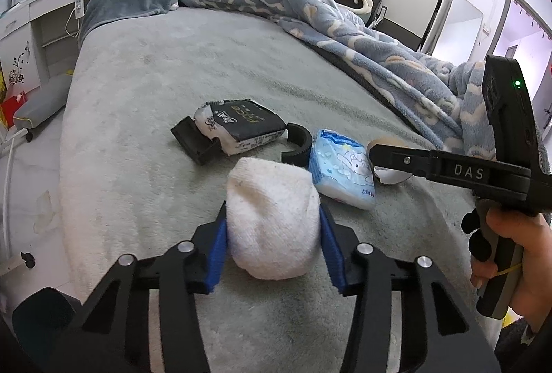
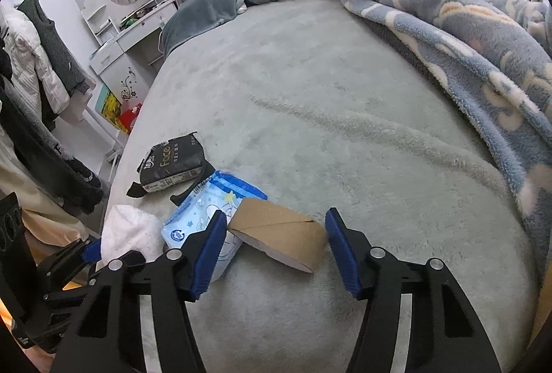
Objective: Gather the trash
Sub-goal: 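Reach the left tool to a white tissue ball while the right tool reaches a brown tape roll, then close the left tool on the tissue ball while the right tool closes on the tape roll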
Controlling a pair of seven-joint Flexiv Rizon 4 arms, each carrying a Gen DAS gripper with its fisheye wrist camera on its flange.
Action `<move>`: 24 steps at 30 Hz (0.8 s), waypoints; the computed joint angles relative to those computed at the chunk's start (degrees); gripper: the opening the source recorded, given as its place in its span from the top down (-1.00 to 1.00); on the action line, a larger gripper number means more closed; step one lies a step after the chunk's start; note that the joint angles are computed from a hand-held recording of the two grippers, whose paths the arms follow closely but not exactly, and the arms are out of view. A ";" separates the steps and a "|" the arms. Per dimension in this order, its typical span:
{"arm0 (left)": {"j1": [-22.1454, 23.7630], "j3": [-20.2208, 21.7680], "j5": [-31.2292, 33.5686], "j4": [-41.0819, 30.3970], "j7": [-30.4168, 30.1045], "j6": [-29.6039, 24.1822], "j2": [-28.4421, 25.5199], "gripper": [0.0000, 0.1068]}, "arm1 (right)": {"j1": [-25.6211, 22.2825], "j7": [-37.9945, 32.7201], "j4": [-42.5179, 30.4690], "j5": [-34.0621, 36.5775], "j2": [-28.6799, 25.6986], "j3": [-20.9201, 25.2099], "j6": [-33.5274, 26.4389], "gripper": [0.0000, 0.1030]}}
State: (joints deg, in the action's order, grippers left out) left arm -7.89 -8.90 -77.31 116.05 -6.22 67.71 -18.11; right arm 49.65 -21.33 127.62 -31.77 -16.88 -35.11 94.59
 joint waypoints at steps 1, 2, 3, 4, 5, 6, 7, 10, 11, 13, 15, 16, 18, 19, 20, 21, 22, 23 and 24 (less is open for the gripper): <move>0.05 0.04 -0.11 0.04 -0.12 -0.07 0.14 0.07 | 0.99 -0.04 0.04 -0.59 0.26 -1.00 -0.52 -0.15; 0.08 0.10 -0.16 -0.01 -0.29 -0.09 0.22 0.08 | 1.92 0.32 0.15 -1.49 0.56 -2.04 -0.97 -0.15; 0.14 0.14 -0.41 -0.01 -0.32 -0.11 0.37 0.08 | 1.90 0.76 0.18 -2.25 0.74 -2.18 -1.05 -0.15; 0.21 0.21 -0.66 -0.01 -0.32 -0.23 0.56 0.08 | 2.53 1.58 0.31 -3.35 1.06 -3.03 -1.22 -0.15; 0.27 0.31 -0.80 -0.03 -0.35 -0.38 0.70 0.08 | 2.66 2.27 0.29 -4.27 1.23 -3.36 -1.38 -0.15; 0.32 0.40 -1.07 -0.02 -0.29 -0.47 0.92 0.08 | 3.22 3.10 0.38 -5.46 1.56 -4.17 -1.54 -0.15; 0.38 0.53 -1.23 -0.01 -0.28 -0.63 1.14 0.08 | 3.76 3.97 0.41 -6.67 1.84 -4.97 -1.63 -0.15; 0.60 1.01 -1.57 0.11 -0.36 -1.33 1.83 0.08 | 4.37 6.17 0.18 -9.89 2.58 -6.00 -2.01 -0.15; 0.62 1.16 -1.58 0.10 -0.45 -1.42 1.98 0.08 | 4.46 6.88 -0.01 -10.92 2.85 -6.12 -2.21 -0.15; 0.85 1.56 -1.35 0.13 -1.08 -1.90 2.34 0.08 | 4.87 8.53 -0.34 -13.38 3.51 -6.58 -2.72 -0.15; 1.18 1.92 -1.04 0.16 -1.83 -2.54 2.63 0.08 | 4.96 10.22 -0.64 -15.90 4.00 -6.78 -3.14 -0.15; 1.30 2.07 -0.94 0.26 -2.09 -2.65 2.82 0.08 | 4.71 10.86 -1.00 -16.83 4.25 -6.35 -3.45 -0.15; 1.65 2.45 -0.55 0.40 -2.41 -2.96 3.17 0.08 | 3.66 11.88 -1.73 -18.31 4.47 -5.06 -3.89 -0.15; 1.78 2.57 -0.35 0.43 -2.50 -3.01 3.26 0.08 | 3.34 12.44 -2.28 -19.25 4.58 -4.51 -4.22 -0.15; 1.91 2.71 -0.14 0.56 -2.54 -3.04 3.41 0.08 | 2.98 13.13 -2.67 -20.13 4.64 -4.01 -4.39 -0.15; 2.12 2.94 0.39 0.69 -2.77 -3.17 3.57 0.08 | 2.74 14.04 -3.01 -21.23 4.70 -3.70 -4.43 -0.15; 2.42 3.27 1.38 0.79 -3.46 -3.44 3.68 0.08 | 2.29 14.41 -3.72 -21.74 4.58 -2.87 -4.50 -0.15; 2.66 3.38 1.88 0.86 -3.74 -3.58 3.76 0.08 | 1.78 14.73 -4.19 -22.18 4.60 -2.03 -4.71 -0.15; 3.00 3.65 2.62 0.98 -4.11 -3.67 3.90 0.08 | 1.12 14.74 -4.76 -22.37 4.43 -1.01 -4.79 -0.15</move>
